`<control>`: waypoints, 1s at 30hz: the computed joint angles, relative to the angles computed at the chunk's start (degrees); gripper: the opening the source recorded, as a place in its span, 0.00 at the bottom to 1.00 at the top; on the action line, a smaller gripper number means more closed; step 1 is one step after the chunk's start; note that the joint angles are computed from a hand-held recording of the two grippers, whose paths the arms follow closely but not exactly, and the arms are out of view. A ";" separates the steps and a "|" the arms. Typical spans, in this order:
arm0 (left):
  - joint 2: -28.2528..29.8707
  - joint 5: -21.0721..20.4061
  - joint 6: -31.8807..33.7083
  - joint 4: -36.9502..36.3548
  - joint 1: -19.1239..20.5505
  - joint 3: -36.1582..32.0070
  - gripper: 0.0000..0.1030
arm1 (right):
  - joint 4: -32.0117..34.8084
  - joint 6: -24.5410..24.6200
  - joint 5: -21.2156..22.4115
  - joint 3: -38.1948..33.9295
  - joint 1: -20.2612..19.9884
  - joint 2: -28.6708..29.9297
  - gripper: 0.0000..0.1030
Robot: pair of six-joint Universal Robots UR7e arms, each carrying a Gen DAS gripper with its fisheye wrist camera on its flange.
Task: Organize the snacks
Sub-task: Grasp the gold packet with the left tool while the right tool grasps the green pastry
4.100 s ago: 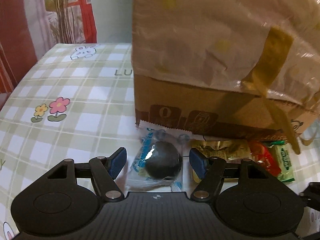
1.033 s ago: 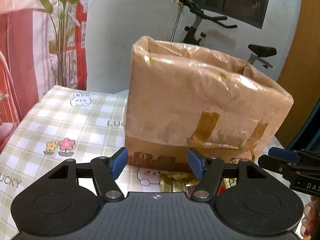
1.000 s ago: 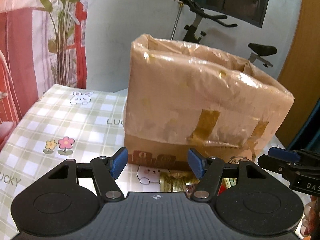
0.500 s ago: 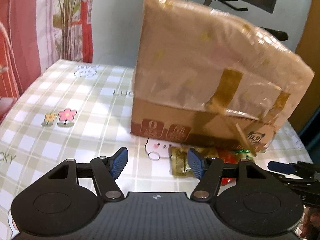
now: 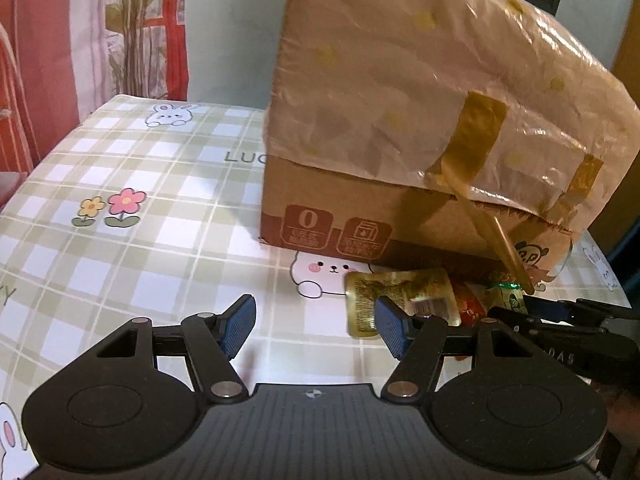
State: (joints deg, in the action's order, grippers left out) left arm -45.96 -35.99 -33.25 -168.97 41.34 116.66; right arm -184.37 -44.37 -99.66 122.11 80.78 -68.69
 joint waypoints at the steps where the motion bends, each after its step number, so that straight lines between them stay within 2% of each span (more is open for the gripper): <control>1: 0.49 -0.31 0.70 -0.49 0.18 -0.40 0.66 | -0.85 -1.07 0.16 0.51 -0.06 -0.02 0.48; 6: 4.02 -2.51 5.29 -2.99 1.57 -3.63 0.66 | -0.87 -1.41 3.05 1.99 -1.46 -1.32 0.45; 10: 6.58 -4.03 7.38 -3.52 2.55 -6.66 0.67 | -4.28 -2.80 6.19 3.87 -3.03 -1.32 0.45; 14: 9.18 -0.89 8.19 -1.21 3.19 -9.73 0.67 | -8.75 -5.30 8.54 5.93 -4.15 -0.82 0.45; 17: 10.22 -1.01 8.06 -0.66 3.90 -10.93 0.68 | -8.87 -5.13 9.08 6.20 -4.25 -0.99 0.45; 25: 10.84 1.43 9.51 -1.95 2.11 -8.37 0.70 | -7.39 -4.85 10.91 5.76 -5.19 -1.51 0.45; 30: 8.00 3.74 4.13 0.31 1.18 -4.05 0.76 | -6.71 -4.72 11.31 5.36 -5.40 -1.58 0.45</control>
